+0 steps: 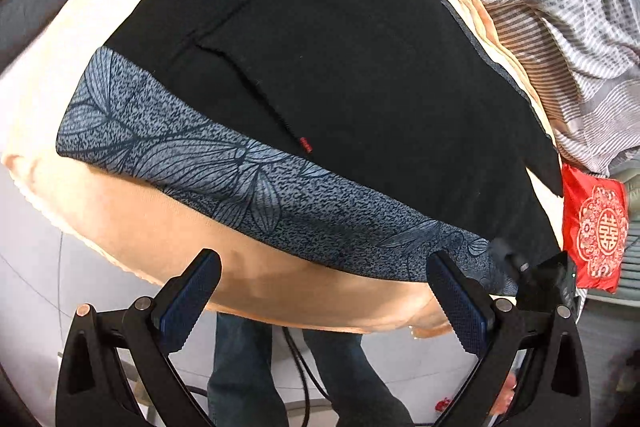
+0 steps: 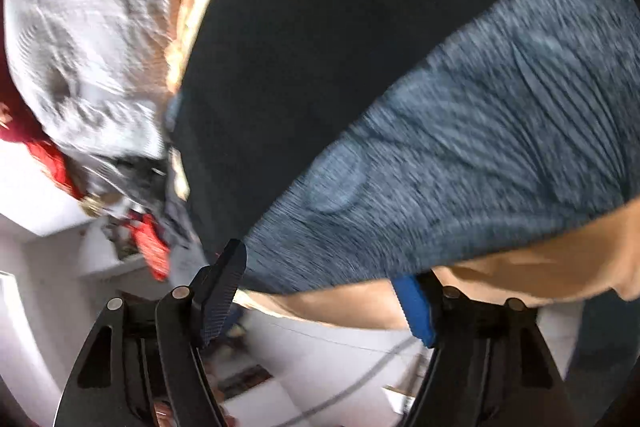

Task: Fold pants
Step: 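Grasp the trouser leg hems with both grippers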

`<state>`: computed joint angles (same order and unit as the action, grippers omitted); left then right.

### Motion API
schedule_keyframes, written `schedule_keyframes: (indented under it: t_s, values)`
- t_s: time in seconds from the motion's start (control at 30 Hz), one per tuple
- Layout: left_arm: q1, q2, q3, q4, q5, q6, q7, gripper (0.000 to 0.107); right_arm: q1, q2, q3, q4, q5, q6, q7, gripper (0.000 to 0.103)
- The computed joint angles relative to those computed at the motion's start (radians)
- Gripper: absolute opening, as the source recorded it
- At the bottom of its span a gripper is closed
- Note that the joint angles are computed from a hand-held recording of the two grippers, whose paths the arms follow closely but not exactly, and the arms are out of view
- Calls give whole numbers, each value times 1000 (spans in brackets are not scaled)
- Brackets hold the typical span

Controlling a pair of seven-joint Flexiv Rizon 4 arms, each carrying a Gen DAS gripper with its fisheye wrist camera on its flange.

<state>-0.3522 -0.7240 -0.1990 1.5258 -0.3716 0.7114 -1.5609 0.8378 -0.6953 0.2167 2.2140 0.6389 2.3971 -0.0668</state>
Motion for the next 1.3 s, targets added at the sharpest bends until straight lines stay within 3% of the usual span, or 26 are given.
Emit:
schedule_keyframes:
  t_s: [0.13, 0.3, 0.37, 0.4, 0.43, 0.47, 0.73, 0.87, 0.93, 0.97, 1.0, 1.03, 1.1, 1.2, 1.3]
  values:
    - [3, -3, -5, 10, -13, 17, -7, 103, -26, -25, 3, -2, -59, 49, -27, 76]
    - [8, 2, -7, 25, -21, 7, -14, 103, -97, -96, 47, -44, -142, 155, 62, 72]
    - [16, 7, -18, 41, -44, 23, -14, 103, -118, -96, 51, -51, -166, 173, 86, 56]
    - [21, 9, -25, 50, -62, 35, -14, 103, -135, -95, 60, -51, -186, 181, 109, 31]
    - [28, 12, -35, 60, -81, 47, -10, 103, -148, -94, 67, -51, -203, 186, 130, 15]
    - [36, 14, -48, 70, -108, 68, -3, 103, -154, -94, 67, -51, -213, 208, 142, 11]
    - [66, -21, -120, 80, -263, 201, 31, 103, -178, 5, 43, -1, -272, 204, 123, 10]
    - [80, -20, -138, 109, -340, 309, 8, 103, -201, 49, 45, 30, -320, 126, 124, 10]
    - [51, -22, -85, 80, -273, 315, -33, 88, -204, 60, 50, 45, -332, 100, 130, 10]
    - [23, -29, -33, 32, -187, 270, -54, 68, -203, 72, 50, 56, -334, 79, 130, 10]
    - [2, -39, 3, -20, -106, 216, -55, 55, -199, 90, 46, 69, -331, 53, 125, 10]
    - [-8, -45, 17, -48, -58, 190, -50, 48, -200, 100, 42, 73, -336, 31, 122, 10]
    - [-5, -46, 15, -81, -10, 163, -22, 24, -200, 128, 32, 83, -341, -16, 113, 10]
    - [16, -40, -2, -113, -10, 149, -5, 22, -209, 184, 10, 96, -362, -92, 81, 10]
    - [15, -60, -12, -194, -10, 127, 7, 22, -282, 234, 16, 109, -453, -160, 69, 10]
